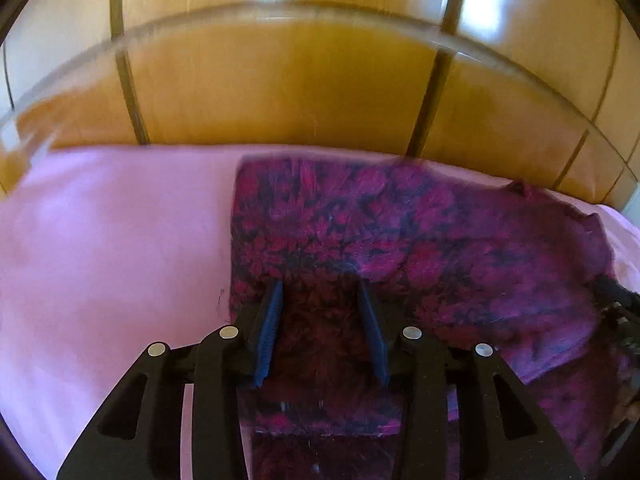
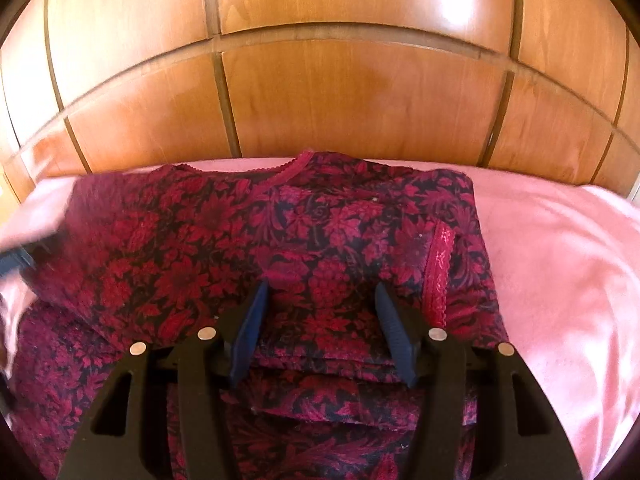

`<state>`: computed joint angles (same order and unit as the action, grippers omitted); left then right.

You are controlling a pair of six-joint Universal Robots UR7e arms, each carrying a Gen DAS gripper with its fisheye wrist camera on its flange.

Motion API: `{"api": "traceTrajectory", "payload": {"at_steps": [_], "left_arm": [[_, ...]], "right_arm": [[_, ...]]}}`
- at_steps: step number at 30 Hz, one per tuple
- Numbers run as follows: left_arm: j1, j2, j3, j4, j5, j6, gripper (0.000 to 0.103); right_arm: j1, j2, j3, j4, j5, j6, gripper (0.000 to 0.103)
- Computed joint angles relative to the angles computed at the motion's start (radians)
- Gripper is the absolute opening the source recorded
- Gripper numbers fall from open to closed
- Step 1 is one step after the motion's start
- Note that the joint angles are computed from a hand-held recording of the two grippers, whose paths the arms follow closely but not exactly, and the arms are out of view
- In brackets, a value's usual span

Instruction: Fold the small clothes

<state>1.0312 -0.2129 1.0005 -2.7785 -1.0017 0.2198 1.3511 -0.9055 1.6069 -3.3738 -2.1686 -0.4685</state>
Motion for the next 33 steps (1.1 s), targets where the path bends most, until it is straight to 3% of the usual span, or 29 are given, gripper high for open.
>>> {"api": "traceTrajectory", "payload": {"at_steps": [8,9,12,18,19,22,24,27,30,33], "left_arm": [[-0.02,-0.037,0.05,-0.016,0.033,-0.073,0.039],[-0.031,-0.038,0.06,-0.031,0.044,-0.078,0.046],[-0.057,-0.106,0.197,-0.137,0.06,-0.094,0.062],[-0.093,-0.203,0.398,-0.281,0.061,-0.095,0.062],[-0.099,-0.216,0.426,-0.304,0.064,-0.09,0.062],[-0.117,-0.265,0.52,-0.385,0.067,-0.059,0.062],[-0.124,-0.286,0.562,-0.41,0.068,-0.051,0.062],[-0.13,-0.314,0.613,-0.426,0.062,-0.056,0.062],[-0.137,-0.336,0.664,-0.443,0.065,-0.059,0.062],[-0.141,-0.354,0.708,-0.445,0.065,-0.079,0.062]], "right_arm": [[0.003,0.008,-0.001,-0.029,-0.001,-0.015,0.057],[0.003,0.009,0.0,-0.033,-0.002,-0.017,0.057],[0.008,0.016,-0.003,-0.048,-0.016,-0.029,0.057],[0.021,0.031,-0.003,-0.091,-0.048,-0.057,0.061],[0.026,0.031,-0.002,-0.095,-0.06,-0.058,0.063],[0.046,0.03,0.001,-0.111,-0.108,-0.068,0.081],[0.058,0.012,0.027,-0.128,-0.134,-0.032,0.095],[0.057,-0.047,0.104,-0.108,-0.104,0.052,0.095],[0.055,-0.081,0.167,-0.103,-0.115,0.08,0.097],[0.045,-0.123,0.222,-0.008,-0.129,0.155,0.097]]}}
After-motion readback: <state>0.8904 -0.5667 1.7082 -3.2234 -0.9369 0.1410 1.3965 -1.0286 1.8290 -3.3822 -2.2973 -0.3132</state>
